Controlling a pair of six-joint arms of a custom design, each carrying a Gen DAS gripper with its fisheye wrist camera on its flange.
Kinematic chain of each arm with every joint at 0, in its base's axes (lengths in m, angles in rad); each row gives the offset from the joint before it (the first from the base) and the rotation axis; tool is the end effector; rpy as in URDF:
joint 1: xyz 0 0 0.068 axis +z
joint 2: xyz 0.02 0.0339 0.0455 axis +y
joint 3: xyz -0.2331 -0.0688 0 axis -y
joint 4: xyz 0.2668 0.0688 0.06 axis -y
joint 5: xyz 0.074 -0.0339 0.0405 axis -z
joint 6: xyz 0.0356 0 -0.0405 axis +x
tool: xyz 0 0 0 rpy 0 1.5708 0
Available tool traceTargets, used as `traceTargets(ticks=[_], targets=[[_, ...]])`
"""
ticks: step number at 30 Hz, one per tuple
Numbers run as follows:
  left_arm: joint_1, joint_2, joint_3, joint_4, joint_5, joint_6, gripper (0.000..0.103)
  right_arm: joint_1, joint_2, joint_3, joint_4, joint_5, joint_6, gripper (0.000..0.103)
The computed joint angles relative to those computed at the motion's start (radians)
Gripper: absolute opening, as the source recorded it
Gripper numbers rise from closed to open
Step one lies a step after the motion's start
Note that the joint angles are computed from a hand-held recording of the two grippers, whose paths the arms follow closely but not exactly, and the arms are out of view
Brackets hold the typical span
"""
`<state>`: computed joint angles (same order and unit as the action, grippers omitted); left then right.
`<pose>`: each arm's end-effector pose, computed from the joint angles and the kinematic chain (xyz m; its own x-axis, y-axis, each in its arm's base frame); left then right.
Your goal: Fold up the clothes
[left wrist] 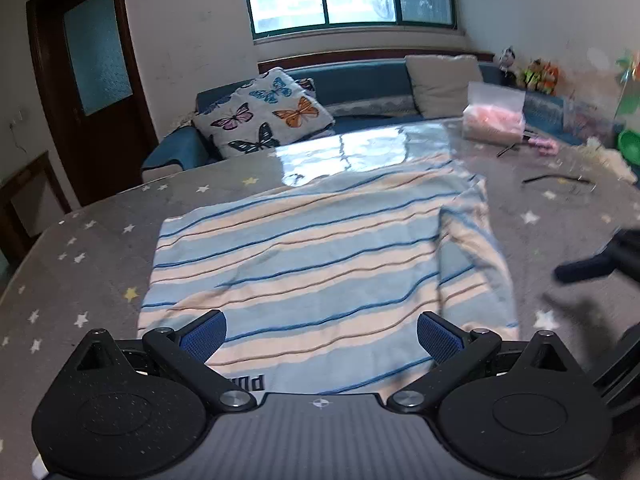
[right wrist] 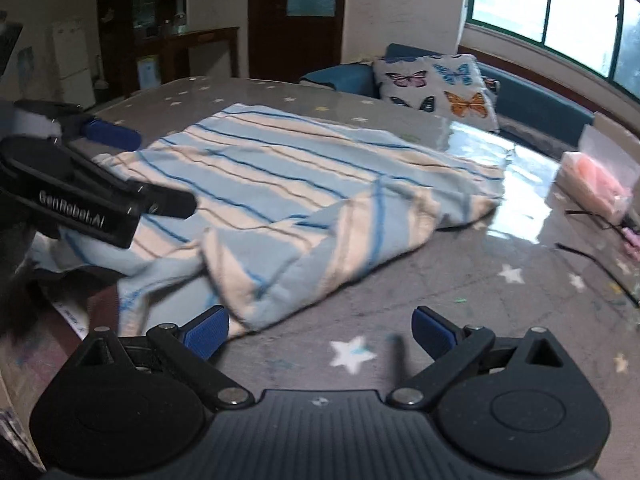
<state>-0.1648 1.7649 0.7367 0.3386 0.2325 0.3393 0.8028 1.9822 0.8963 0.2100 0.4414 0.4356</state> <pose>0.3320 -0.0635 0.0756 -0.4803 0.4082 -0.7763 0.5248 0.8429 0.1185 0.2601 0.2474 0.0375 -0.6780 -0.1529 -0.7190 -0.1922 0.9810 -0.0273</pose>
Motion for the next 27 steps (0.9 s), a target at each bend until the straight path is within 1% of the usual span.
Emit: traceTargets(ticks=[1,3,5,8,9,13,14,15,17,18,19,23,27], targets=[[0.001,-0.003,0.001,-0.009,0.013,0.002,0.103,0.006,0.012,0.012,0.003,0.004,0.002,0.099],[-0.005,0.001,-0.002,-0.014,0.024,0.016,0.103,0.022,0.041,0.048,-0.022,0.058,0.002,0.099],[-0.015,0.019,-0.004,-0.010,0.006,0.029,0.103,0.041,0.077,0.099,-0.078,0.148,0.008,0.100],[-0.015,0.063,0.016,-0.024,-0.012,0.029,0.103,0.053,0.077,0.103,-0.089,0.197,0.005,0.100],[-0.013,0.077,0.021,-0.028,-0.014,0.031,0.103,0.065,0.078,0.105,-0.094,0.238,-0.001,0.101],[-0.001,0.115,0.030,-0.039,-0.012,0.043,0.103,0.125,0.102,0.130,-0.089,0.466,-0.100,0.103],[0.004,0.117,0.029,-0.038,-0.003,0.042,0.103,0.144,0.113,0.140,-0.078,0.546,-0.143,0.103],[0.009,0.117,0.029,-0.039,0.003,0.040,0.103,0.158,0.123,0.144,-0.053,0.613,-0.188,0.103],[0.013,0.118,0.029,-0.042,0.009,0.037,0.103,0.175,0.136,0.136,0.048,0.715,-0.300,0.103],[0.013,0.117,0.032,-0.047,0.009,0.034,0.103,0.179,0.135,0.132,0.070,0.728,-0.327,0.103],[0.013,0.117,0.031,-0.046,0.009,0.034,0.103,0.177,0.130,0.134,0.057,0.716,-0.323,0.103],[0.016,0.116,0.029,-0.047,0.014,0.032,0.103,0.155,0.159,0.169,-0.046,0.635,-0.249,0.103],[0.019,0.117,0.032,-0.054,0.019,0.024,0.103,0.127,0.199,0.199,-0.095,0.554,-0.158,0.103]])
